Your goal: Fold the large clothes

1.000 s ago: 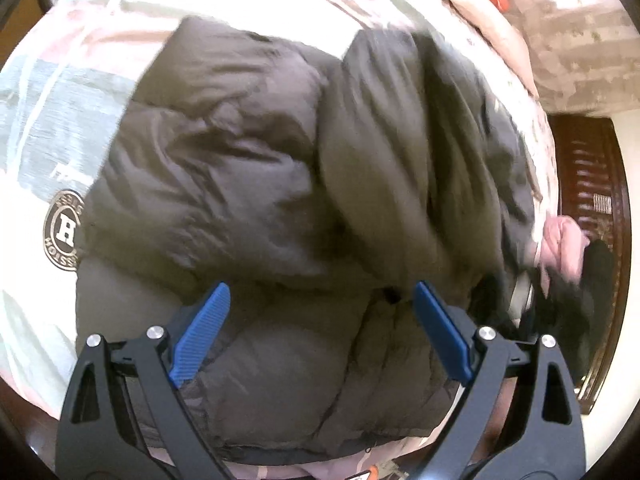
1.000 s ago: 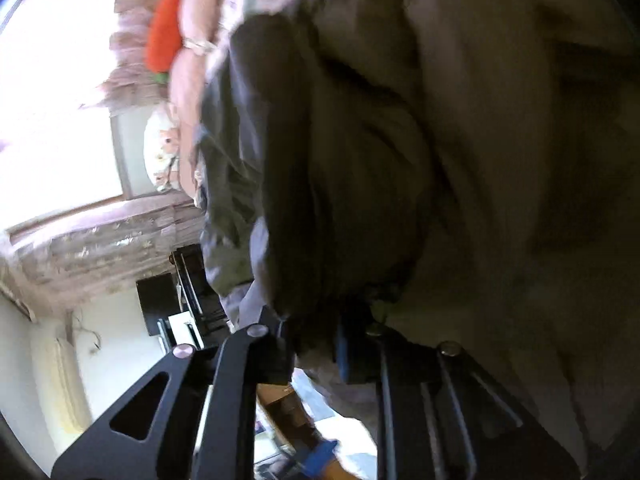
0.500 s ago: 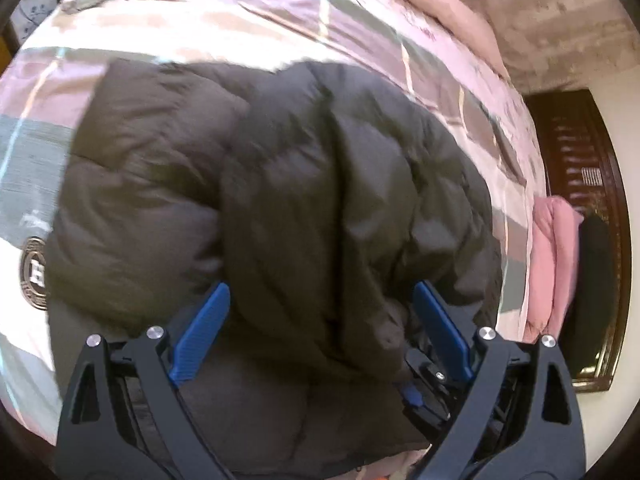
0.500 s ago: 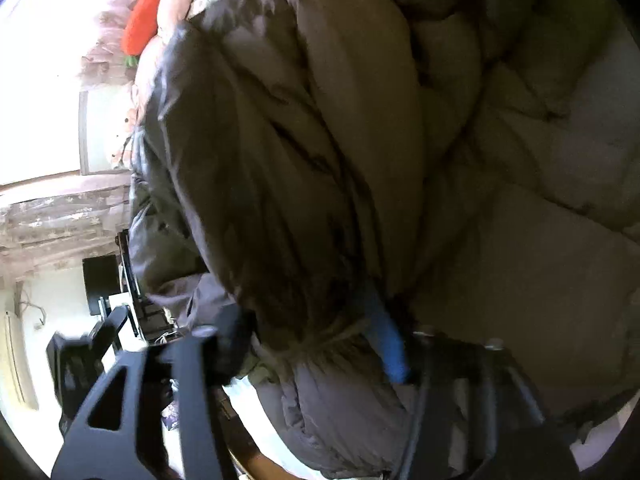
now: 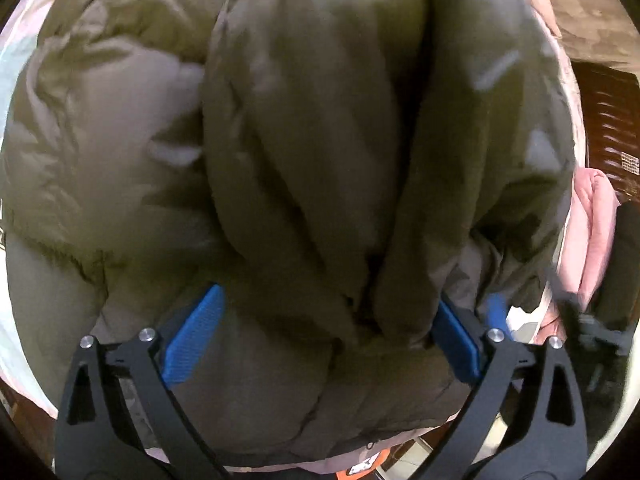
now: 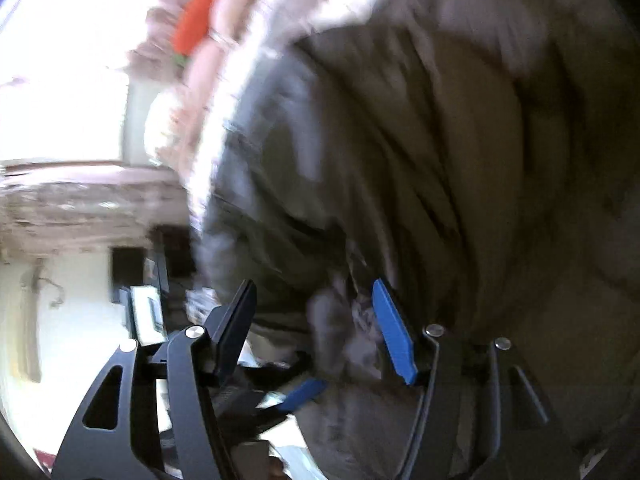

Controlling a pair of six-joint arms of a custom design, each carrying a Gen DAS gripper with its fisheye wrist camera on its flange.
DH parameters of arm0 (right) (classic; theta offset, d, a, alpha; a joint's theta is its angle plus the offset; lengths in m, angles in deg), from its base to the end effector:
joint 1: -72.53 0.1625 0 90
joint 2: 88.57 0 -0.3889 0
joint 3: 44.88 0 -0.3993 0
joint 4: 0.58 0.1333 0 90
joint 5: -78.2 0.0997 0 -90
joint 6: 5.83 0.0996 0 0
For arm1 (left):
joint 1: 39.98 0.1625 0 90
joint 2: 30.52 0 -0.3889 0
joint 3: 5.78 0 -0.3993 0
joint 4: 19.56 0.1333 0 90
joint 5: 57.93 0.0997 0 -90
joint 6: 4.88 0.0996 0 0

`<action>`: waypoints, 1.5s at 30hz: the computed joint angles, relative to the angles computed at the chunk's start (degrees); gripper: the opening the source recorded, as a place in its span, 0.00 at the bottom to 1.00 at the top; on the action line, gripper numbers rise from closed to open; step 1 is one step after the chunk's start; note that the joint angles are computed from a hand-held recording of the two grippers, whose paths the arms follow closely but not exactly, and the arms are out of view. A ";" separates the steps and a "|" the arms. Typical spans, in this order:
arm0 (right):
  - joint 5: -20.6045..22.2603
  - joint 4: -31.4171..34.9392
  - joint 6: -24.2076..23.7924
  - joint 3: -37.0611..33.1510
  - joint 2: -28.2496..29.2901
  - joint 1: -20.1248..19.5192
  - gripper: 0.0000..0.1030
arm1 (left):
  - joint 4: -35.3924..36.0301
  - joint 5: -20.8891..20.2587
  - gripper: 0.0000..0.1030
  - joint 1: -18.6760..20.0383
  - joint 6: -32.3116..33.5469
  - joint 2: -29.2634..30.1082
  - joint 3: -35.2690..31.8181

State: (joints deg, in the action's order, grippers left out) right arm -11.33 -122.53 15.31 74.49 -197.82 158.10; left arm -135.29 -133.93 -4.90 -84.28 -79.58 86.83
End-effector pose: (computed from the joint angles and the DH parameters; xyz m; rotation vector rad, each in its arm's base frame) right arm 0.1032 -0.4036 0.4041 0.6669 2.9499 -0.5752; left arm -0.4084 -0.4791 0.0586 -0.5329 2.7068 -0.1443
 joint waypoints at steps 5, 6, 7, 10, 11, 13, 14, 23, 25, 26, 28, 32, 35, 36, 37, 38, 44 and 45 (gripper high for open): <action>-4.14 2.20 -1.09 1.43 0.94 -1.61 0.35 | -0.16 -1.29 0.98 0.14 0.34 0.28 0.92; -3.55 2.57 -1.39 1.86 0.72 -2.21 0.35 | -1.12 -0.69 0.97 -0.12 -0.14 -0.08 1.38; -2.74 3.52 -2.61 1.66 -0.31 -3.49 0.35 | -2.69 1.74 0.95 -0.88 -0.79 -0.55 1.69; -1.03 3.94 -3.74 1.09 -2.03 -3.80 0.38 | -1.25 12.17 0.95 -4.20 0.47 -2.79 0.60; -1.32 3.88 -3.45 1.00 -3.03 -3.23 0.42 | -0.10 13.87 0.95 -4.79 1.14 -2.91 -0.27; -3.22 2.17 -3.67 1.04 -4.95 -1.99 0.63 | 0.28 15.83 0.95 -4.98 4.25 -2.45 -2.69; -4.50 -0.20 -3.52 1.17 -5.41 -0.40 0.79 | -0.61 15.61 0.95 -4.57 6.32 -1.99 -3.66; -4.61 -10.97 -5.81 -4.47 5.39 3.04 0.78 | -1.62 9.53 0.94 -1.77 9.75 3.64 -7.94; -5.27 -11.19 -6.54 -5.51 8.14 3.29 0.78 | 0.32 9.93 0.94 -1.70 9.34 3.92 -8.20; -5.67 -9.41 -7.99 -6.29 8.22 2.08 0.78 | 3.47 9.44 0.94 -1.35 8.99 4.78 -9.37; -9.99 -7.67 -7.62 -7.32 9.73 2.10 0.78 | 8.09 7.90 0.94 -0.36 7.57 5.78 -10.66; -15.41 -6.36 -9.66 -6.09 10.19 1.12 0.70 | 10.75 2.80 0.95 2.04 4.43 7.45 -10.49; -18.71 -4.88 -11.41 -6.49 10.92 2.60 0.70 | 4.60 0.50 0.94 3.06 0.52 5.76 -6.16; -18.20 -4.56 -11.12 -6.64 10.63 2.64 0.70 | 3.65 1.93 0.92 2.39 -0.39 4.98 -5.46; -15.56 -4.98 -10.41 -6.36 9.24 2.09 0.71 | 3.50 3.46 0.90 1.71 -0.49 4.53 -5.32; -13.01 -6.17 -10.24 -5.81 7.80 1.56 0.71 | 3.94 6.82 0.90 0.28 -0.78 3.74 -5.42; -13.22 -11.57 -13.66 -7.13 7.76 3.64 0.71 | 4.23 21.49 0.92 -4.23 1.26 1.44 -8.04; -14.12 -11.82 -13.86 -8.54 9.61 4.36 0.71 | 4.37 22.61 0.92 -4.08 3.26 2.16 -9.71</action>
